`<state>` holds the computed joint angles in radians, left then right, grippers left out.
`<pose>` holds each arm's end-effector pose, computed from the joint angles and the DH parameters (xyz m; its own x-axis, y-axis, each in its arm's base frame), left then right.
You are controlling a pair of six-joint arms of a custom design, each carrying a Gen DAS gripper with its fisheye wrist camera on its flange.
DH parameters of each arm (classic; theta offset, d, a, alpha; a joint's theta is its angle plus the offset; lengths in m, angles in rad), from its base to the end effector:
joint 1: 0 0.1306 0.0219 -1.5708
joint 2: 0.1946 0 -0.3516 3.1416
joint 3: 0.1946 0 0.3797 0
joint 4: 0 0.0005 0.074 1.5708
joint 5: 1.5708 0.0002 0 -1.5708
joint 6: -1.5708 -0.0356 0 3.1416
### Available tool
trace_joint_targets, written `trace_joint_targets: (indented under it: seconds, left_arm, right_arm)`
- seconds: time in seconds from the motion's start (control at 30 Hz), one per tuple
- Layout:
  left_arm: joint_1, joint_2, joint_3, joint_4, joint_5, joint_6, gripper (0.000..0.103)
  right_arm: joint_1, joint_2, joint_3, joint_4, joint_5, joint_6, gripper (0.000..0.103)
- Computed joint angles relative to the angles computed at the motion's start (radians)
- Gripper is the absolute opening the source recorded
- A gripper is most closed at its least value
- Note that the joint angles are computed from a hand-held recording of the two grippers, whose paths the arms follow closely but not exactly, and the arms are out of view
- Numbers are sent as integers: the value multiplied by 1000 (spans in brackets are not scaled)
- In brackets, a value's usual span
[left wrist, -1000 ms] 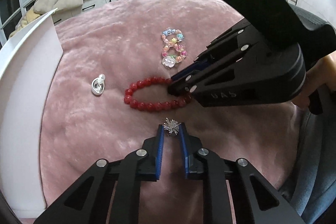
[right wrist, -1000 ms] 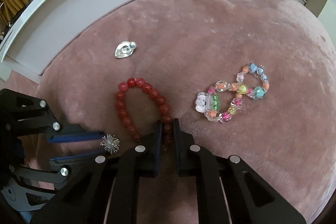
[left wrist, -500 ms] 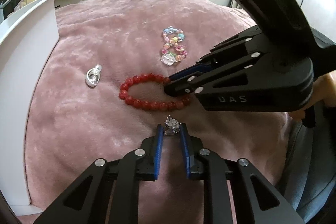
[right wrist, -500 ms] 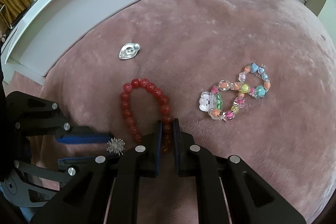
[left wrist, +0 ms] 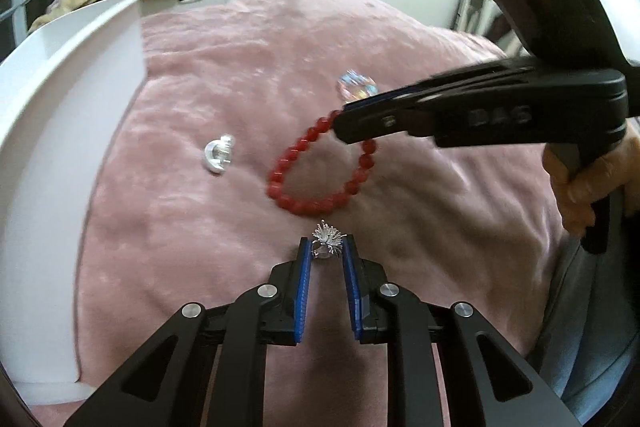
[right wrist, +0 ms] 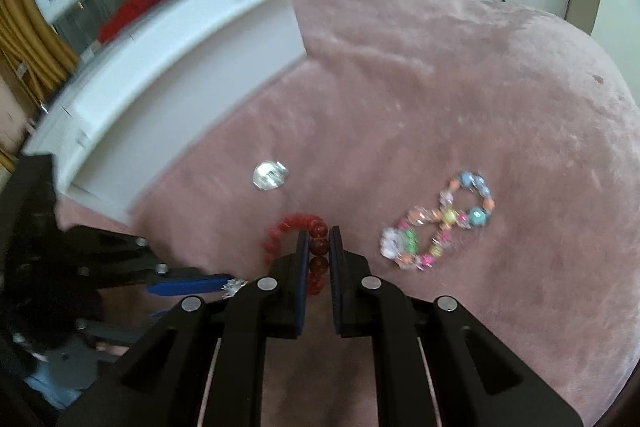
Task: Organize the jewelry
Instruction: 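Close the left gripper on the silver flower charm while the right tool lifts the red bracelet, then carry the flower charm with the left tool while the right tool carries the red bracelet over the box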
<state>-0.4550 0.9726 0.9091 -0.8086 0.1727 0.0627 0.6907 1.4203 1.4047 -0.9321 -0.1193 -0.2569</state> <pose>0.2960 -0.1522 0.3462 -0.7198 0.2834 -0.6337 0.4881 0.8558 -0.1716 0.3681 0.3091 0.3870 -0.7797 -0.3172 -0.5398 -0.5045 0.8289 0.2417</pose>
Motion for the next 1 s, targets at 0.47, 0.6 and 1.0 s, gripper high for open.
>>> trace_joint_targets:
  seconds: [0.47, 0.6, 1.0]
  left_arm:
    - [113, -156, 31, -78, 24, 26, 21]
    - [154, -186, 57, -125, 53, 8, 21]
    - [371, -163, 246, -268, 113, -26, 21]
  right_arm:
    - [24, 25, 174, -28, -62, 4, 10]
    - [35, 61, 256, -48, -83, 19, 10]
    - [96, 248, 595, -124, -124, 53, 10]
